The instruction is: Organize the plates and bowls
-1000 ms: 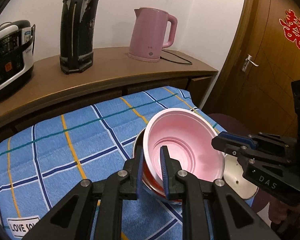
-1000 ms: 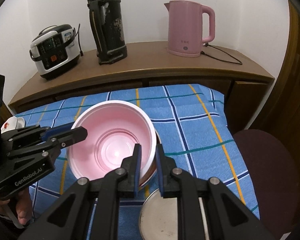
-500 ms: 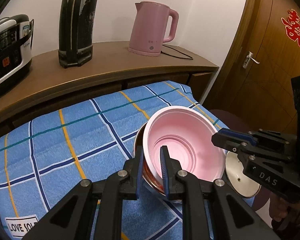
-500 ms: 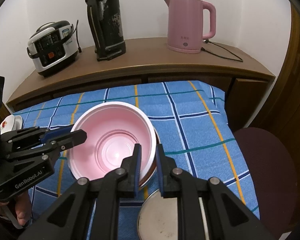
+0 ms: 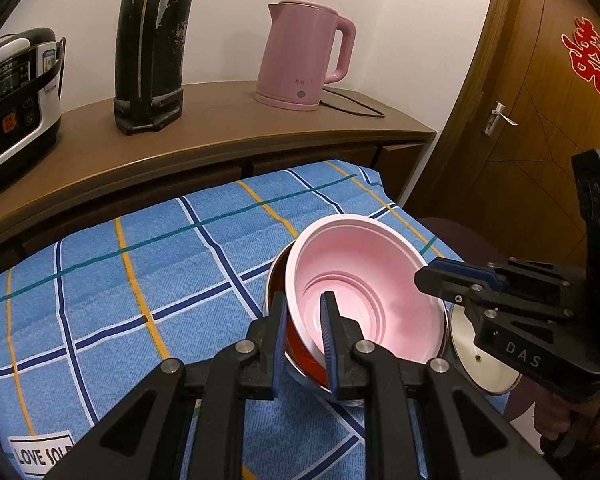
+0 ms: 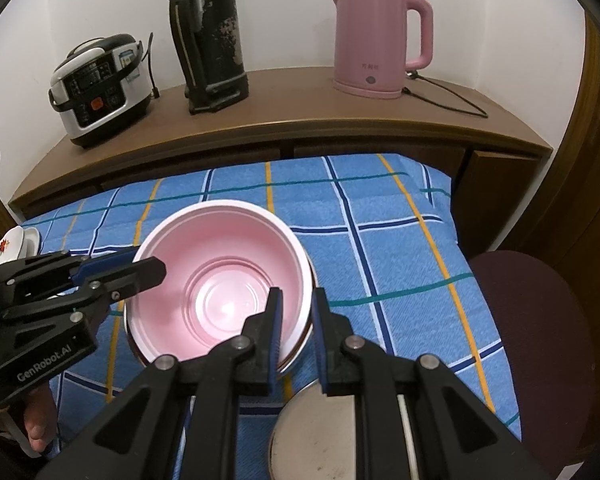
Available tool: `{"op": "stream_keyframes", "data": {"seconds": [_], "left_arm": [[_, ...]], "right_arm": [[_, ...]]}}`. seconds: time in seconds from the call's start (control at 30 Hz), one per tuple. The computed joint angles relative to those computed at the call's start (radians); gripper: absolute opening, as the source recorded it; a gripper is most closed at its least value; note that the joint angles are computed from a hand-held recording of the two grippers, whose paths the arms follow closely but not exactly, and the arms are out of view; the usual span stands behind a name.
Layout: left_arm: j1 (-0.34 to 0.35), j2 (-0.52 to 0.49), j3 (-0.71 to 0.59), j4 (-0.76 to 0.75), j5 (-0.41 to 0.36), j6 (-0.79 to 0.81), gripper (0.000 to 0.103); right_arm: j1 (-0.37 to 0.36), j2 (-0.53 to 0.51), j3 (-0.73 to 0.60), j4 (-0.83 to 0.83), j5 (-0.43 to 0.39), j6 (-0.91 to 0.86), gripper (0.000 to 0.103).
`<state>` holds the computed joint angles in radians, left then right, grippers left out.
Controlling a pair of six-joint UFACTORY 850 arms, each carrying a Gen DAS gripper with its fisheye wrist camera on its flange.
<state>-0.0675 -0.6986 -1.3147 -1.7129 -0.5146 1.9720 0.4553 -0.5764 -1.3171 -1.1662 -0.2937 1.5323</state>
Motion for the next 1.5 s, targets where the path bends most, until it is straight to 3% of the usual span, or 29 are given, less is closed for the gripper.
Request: {"op": "stream_keyframes", "data": {"seconds": [1.5], "left_arm": [[0.001,-0.001,0.011,-0.062,-0.009,0.09,0.018]], "right_arm": [[0.002,-0.012,-0.003,-0.045,-0.011,0.01,0.018]]}}
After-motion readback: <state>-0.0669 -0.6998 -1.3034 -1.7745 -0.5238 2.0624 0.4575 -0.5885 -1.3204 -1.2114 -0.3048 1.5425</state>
